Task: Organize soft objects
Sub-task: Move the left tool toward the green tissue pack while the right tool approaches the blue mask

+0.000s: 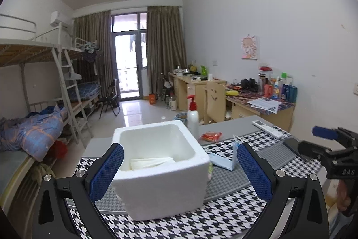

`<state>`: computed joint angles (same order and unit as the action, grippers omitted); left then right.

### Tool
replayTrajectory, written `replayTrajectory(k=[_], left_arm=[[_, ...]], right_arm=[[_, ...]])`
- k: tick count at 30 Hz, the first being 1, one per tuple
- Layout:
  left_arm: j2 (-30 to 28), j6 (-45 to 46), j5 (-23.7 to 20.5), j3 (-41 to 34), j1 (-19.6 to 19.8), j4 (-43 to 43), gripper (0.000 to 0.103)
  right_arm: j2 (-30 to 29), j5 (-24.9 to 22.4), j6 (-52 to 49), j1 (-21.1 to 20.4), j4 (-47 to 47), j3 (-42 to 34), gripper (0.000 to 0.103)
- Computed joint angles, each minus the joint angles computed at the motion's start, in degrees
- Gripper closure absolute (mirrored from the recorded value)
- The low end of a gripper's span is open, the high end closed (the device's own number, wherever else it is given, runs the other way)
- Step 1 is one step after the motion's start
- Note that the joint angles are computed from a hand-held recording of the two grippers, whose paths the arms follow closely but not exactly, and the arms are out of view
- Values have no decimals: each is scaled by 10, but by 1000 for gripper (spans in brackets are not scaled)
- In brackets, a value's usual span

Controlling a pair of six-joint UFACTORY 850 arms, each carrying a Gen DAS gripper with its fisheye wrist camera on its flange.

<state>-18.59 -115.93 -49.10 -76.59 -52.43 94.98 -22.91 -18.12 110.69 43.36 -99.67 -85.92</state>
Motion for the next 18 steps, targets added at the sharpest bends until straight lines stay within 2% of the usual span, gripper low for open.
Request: replayTrajectory(k=[10,18], left_arm=[[-4,-49,-13,19,-23,31,1],[-22,-91,-29,21,-36,48,1]], right_arm=[[22,-25,93,10,-102,46,10],[29,-27,163,4,-167,68,10]])
